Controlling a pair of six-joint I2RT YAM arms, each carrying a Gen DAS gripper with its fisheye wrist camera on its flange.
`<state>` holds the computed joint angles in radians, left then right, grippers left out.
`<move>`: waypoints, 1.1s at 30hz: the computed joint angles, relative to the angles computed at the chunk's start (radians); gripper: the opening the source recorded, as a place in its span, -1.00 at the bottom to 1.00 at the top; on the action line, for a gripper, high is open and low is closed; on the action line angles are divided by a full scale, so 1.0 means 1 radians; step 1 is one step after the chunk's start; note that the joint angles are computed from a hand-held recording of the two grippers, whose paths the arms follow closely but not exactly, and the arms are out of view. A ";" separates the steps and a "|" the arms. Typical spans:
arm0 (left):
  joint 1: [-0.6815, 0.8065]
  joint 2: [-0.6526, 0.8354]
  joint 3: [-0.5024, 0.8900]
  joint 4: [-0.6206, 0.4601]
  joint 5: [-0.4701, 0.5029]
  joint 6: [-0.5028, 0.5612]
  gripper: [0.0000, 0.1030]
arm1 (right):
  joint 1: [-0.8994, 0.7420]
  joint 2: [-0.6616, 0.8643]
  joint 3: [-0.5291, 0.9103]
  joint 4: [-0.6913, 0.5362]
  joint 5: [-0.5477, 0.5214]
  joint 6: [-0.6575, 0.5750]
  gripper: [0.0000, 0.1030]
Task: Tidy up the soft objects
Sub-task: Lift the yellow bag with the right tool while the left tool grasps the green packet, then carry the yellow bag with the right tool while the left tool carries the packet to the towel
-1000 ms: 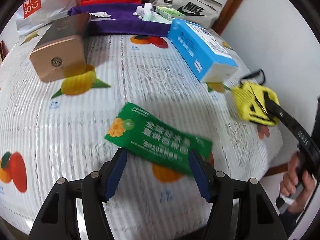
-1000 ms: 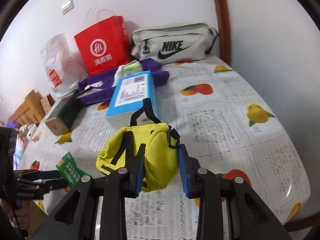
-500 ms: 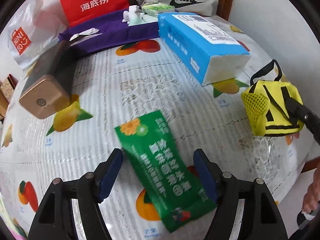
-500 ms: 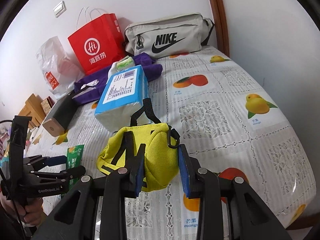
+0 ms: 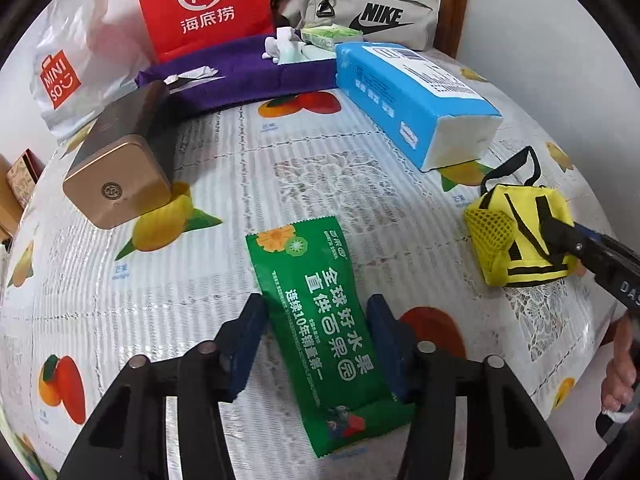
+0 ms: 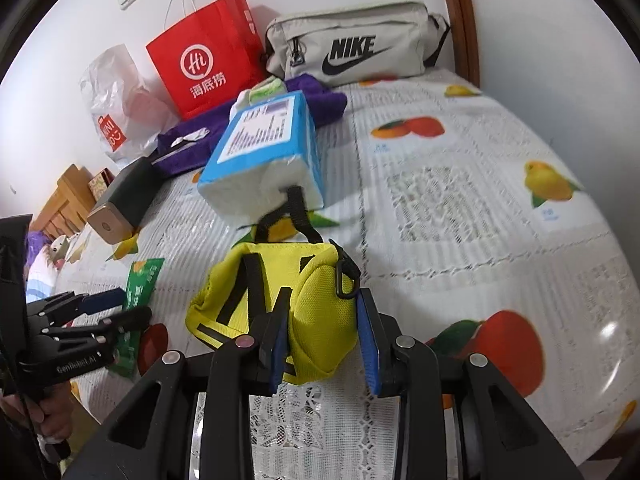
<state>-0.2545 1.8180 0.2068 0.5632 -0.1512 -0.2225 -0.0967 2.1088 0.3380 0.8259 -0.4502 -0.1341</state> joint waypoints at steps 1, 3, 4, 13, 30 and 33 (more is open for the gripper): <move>0.020 -0.015 -0.010 -0.007 0.000 0.018 -0.10 | -0.001 0.009 0.003 0.001 -0.003 -0.001 -0.36; 0.050 -0.008 -0.014 0.001 0.012 0.035 -0.05 | -0.006 0.022 -0.006 0.024 -0.007 0.006 -0.34; 0.075 -0.014 -0.026 0.009 0.027 0.050 -0.04 | -0.009 0.028 -0.005 0.021 -0.011 0.006 -0.31; 0.120 0.044 -0.005 0.074 0.041 0.070 -0.16 | -0.003 0.043 -0.016 0.056 0.003 -0.002 -0.35; 0.403 -0.414 -0.088 -0.211 0.270 0.183 -0.29 | 0.136 -0.367 -0.100 -0.190 0.051 0.043 -0.41; 0.468 -0.522 -0.069 -0.318 0.317 0.207 -0.29 | 0.157 -0.473 -0.091 -0.277 0.044 0.054 -0.41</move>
